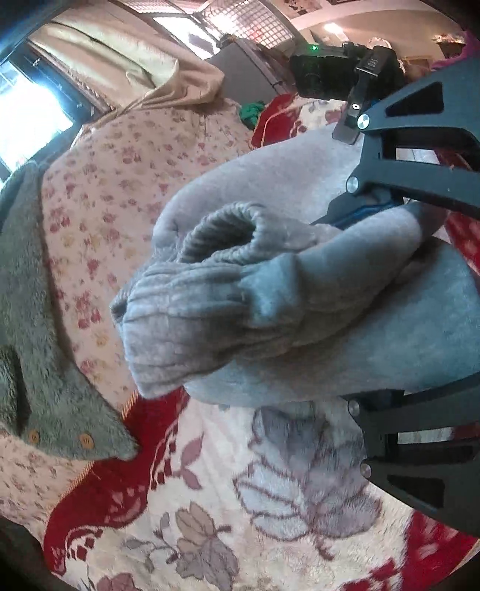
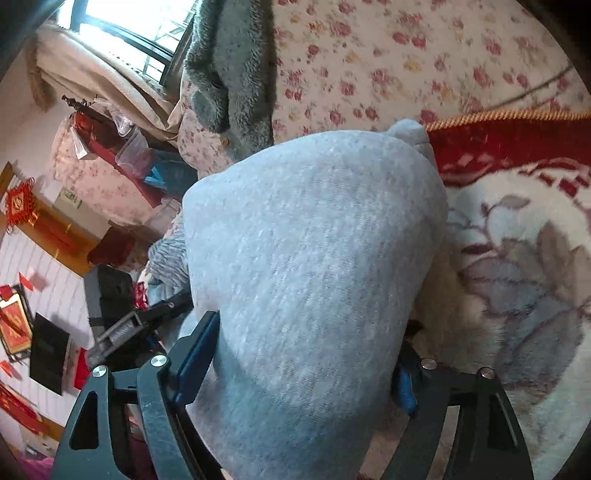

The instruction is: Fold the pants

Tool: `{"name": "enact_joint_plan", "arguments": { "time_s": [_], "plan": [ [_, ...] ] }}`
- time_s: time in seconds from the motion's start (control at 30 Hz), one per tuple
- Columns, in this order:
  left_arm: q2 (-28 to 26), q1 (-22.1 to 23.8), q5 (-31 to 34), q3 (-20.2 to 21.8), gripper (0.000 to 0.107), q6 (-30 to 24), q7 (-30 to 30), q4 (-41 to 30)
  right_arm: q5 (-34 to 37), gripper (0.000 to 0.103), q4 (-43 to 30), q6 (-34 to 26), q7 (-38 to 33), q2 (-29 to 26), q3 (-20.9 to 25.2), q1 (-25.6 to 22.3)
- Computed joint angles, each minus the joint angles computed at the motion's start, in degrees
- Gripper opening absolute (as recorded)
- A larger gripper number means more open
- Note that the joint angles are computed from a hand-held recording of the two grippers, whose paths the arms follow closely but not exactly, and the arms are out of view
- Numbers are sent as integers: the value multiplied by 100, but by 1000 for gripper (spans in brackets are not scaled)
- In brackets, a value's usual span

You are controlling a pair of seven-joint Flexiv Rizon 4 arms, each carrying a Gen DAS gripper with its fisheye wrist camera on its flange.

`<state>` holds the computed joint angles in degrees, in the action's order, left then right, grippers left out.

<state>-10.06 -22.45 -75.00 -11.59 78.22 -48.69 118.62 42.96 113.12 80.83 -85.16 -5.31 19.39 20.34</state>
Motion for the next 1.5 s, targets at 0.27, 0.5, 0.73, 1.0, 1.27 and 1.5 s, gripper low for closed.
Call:
{"name": "enact_joint_plan", "arguments": {
  "time_s": [0.27, 0.5, 0.73, 1.0, 1.27, 1.5],
  "plan": [
    [-226, -341, 89, -349, 61, 271, -93, -529, -613, 84, 744, -125, 593, 1024, -405, -21],
    [-713, -672, 426, -748, 61, 535, -393, -1116, -1385, 85, 1712, -306, 1213, 2201, -831, -174],
    [-1157, -805, 1596, -981, 61, 616, -1424, -1427, -1722, 85, 2403, -690, 1243, 3078, -1480, -69],
    [-1427, -947, 2963, -805, 61, 479, -2680, -1414, -1427, 85, 2980, -893, 932, 3507, -2098, 185],
    [-1348, -194, 3229, -1694, 70, 943, -2607, -885, -1891, 94, 3196, -1031, 1482, 3391, -1537, -347],
    [-1079, -765, 4614, -631, 73, 533, -3806, -988, -3524, 95, 3200, -1667, 2997, 3602, -664, -1207]
  ]
}}
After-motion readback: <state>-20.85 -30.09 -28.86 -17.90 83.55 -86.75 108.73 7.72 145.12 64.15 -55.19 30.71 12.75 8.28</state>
